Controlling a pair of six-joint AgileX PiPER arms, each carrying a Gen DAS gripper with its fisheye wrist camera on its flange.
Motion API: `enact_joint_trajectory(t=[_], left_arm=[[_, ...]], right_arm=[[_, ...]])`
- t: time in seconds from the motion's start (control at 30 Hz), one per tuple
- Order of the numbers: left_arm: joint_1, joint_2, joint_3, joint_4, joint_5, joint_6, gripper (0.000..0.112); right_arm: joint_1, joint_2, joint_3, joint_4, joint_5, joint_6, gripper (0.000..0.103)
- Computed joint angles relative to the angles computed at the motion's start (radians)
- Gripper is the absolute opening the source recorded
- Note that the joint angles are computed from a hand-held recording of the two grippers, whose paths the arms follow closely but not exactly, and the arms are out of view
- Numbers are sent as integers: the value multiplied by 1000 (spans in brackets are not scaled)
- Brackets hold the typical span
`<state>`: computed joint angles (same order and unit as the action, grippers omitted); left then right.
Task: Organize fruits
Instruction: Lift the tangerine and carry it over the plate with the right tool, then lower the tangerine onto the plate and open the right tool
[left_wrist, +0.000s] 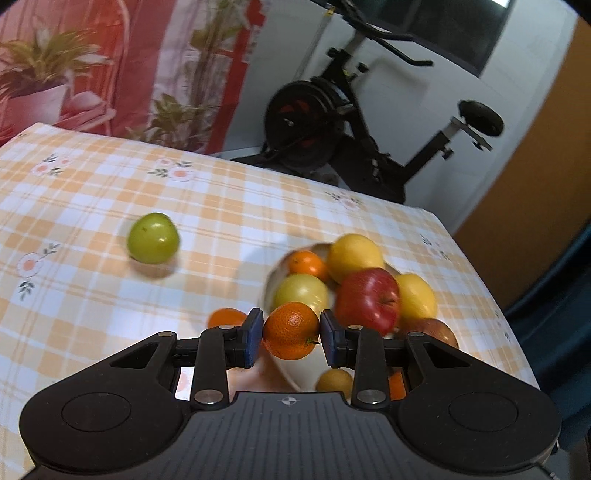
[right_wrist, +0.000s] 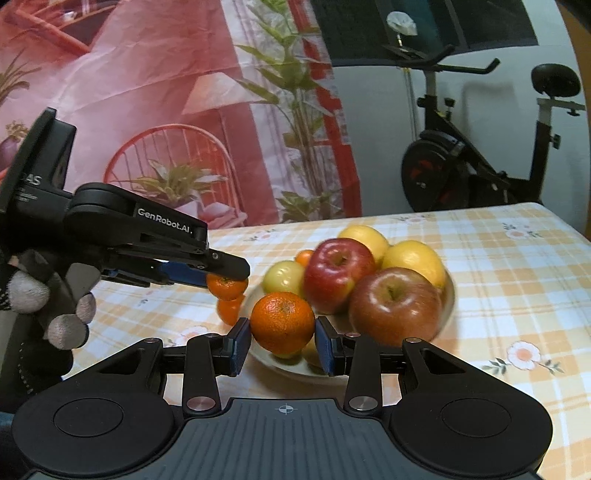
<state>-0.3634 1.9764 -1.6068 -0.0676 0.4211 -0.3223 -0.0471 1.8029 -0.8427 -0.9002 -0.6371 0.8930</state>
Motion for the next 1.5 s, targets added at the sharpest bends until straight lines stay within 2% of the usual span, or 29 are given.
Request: enact_joint_trajectory(t=[0.4,0.87,1.23,1.5], left_arm=[[-23,48,-49,1,33,30,35],[-26,79,-89,21,66,20,35],[-16,59,-66,22,32,8,36],[-13,23,-23,129,-3,-82,37]], right_arm=[[34,21,-26,25,84,-26,36],[41,28,-33,52,98,-54,36],[40,27,-32,52,98,-54,36],[38,25,-20,80,79,-80,36]])
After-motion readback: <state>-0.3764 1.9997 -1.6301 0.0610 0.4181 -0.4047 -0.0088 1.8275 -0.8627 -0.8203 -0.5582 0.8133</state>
